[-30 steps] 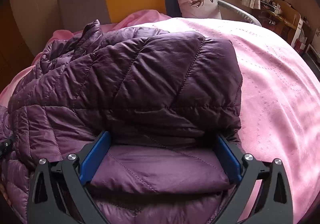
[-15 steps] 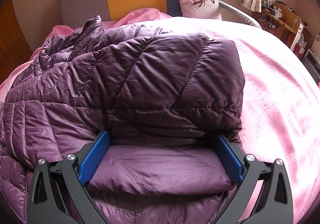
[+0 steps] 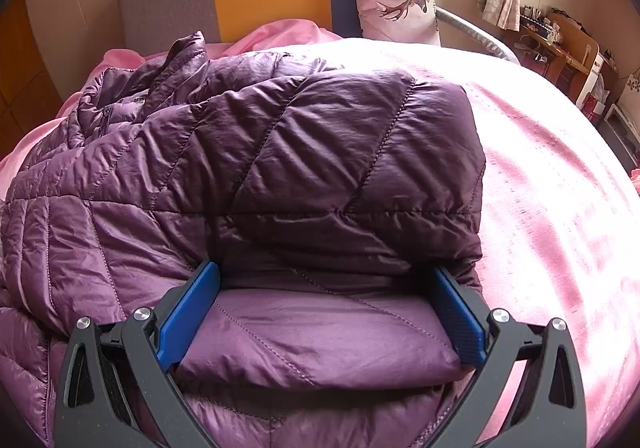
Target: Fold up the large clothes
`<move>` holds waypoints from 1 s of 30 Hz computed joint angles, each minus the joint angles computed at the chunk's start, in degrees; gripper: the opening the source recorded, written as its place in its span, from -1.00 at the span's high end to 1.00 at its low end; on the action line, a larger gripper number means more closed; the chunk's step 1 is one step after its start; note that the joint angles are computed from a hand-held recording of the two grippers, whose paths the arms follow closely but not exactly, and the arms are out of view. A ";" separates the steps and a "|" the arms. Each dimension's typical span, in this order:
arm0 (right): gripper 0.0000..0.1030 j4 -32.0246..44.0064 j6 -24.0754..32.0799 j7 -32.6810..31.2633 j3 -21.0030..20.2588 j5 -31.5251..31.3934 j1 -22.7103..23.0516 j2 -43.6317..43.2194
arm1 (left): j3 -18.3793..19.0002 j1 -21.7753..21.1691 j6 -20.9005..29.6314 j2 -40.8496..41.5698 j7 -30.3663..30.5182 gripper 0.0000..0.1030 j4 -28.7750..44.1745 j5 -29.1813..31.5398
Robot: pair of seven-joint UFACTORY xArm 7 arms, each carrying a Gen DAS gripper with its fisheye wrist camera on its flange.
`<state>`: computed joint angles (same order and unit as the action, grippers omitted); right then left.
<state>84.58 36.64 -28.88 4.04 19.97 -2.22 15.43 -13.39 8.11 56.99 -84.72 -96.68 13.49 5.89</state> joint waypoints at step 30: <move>-0.96 0.02 0.63 -1.05 0.21 1.88 -0.63 -0.13 | -33.10 8.92 -37.90 61.93 15.02 0.87 47.66 18.77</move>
